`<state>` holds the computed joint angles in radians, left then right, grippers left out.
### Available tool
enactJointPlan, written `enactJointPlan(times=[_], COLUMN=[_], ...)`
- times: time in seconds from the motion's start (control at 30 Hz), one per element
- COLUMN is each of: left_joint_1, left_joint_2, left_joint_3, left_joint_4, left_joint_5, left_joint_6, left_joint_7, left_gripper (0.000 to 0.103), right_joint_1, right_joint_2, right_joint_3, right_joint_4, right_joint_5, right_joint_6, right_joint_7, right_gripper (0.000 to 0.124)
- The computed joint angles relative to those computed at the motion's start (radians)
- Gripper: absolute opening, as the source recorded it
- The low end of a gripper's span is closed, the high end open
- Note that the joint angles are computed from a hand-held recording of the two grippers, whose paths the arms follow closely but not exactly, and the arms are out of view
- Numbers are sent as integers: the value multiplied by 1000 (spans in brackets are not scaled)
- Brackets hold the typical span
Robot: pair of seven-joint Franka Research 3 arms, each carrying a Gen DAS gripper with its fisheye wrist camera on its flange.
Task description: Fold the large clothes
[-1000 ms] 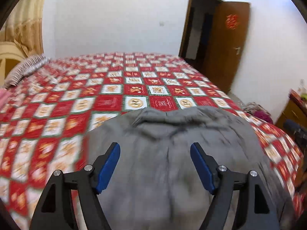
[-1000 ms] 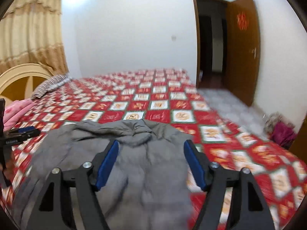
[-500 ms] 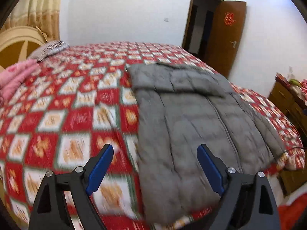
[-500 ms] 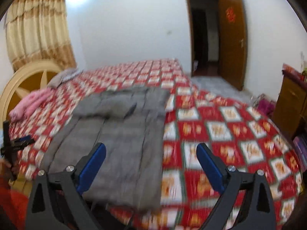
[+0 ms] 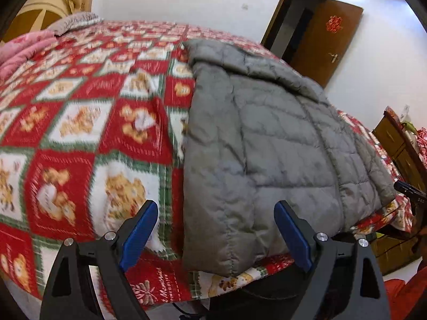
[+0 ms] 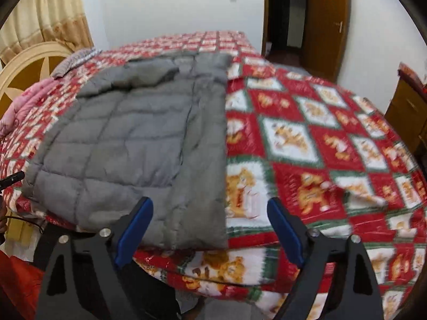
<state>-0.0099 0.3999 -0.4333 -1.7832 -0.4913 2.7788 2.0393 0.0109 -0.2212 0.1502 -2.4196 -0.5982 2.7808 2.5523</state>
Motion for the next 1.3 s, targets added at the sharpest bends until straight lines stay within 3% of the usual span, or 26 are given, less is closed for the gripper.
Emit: enactJointPlan(times=[0.07,0.27,0.3,0.33,0.37,0.4,0.5,0.53,0.6,0.7,0.77,0.87,0.97,1.07,1.17,1.3], left_joint_1=[-34,-13,4,21,15,4,4,31,64,109,174,272,334,355,323,225], left_joint_2=[25,31,29,26,28,34,45,46,35,-6,-46,-116,-205,-280,-283,-194], left_joint_3=[37,0,-19,-37,-29,-14,-13,-41,-77,-125,-183,-241,-241,-202,-165,-118], left_joint_4=[26,2,-5,-10,-7,4,19,22,20,3,-7,-28,-64,-83,-38,122], left_joint_5=[55,72,54,31,33,41,25,-13,-87,-231,-399,-673,-883,-1014,-1037,-888], left_joint_6=[-42,4,6,4,-4,-16,-27,-42,-62,-72,-107,-211,-338,-438,-420,-309], left_joint_7=[-62,-50,-27,-4,-15,-39,-68,-37,18,147,284,499,661,719,691,504], left_gripper=[89,88,76,53,48,45,32,21,14,12,12,12,12,12,12,12], right_joint_1=[27,53,61,69,75,92,102,104,104,97,92,153,145,90,54,57], right_joint_2=[29,64,67,67,73,83,107,104,72,-15,-70,-159,-254,-369,-414,-328], right_joint_3=[-17,-13,-17,-19,-22,-37,-53,-57,-66,-76,-72,-115,-84,-16,3,-40], right_joint_4=[6,51,55,55,60,62,59,51,11,-81,-121,-187,-231,-268,-270,-181], right_joint_5=[58,-11,-16,-19,-20,36,79,89,133,230,285,399,445,479,521,567], right_joint_6=[-4,-70,-69,-71,-77,-77,-43,-28,42,191,236,303,321,333,409,503], right_joint_7=[-63,-73,-82,-85,-98,-143,-144,-135,-122,-147,-157,-214,-224,-203,-209,-268], right_gripper=[69,66,66,57,37,26,19,19,16,15,15,15,15,15,14,14])
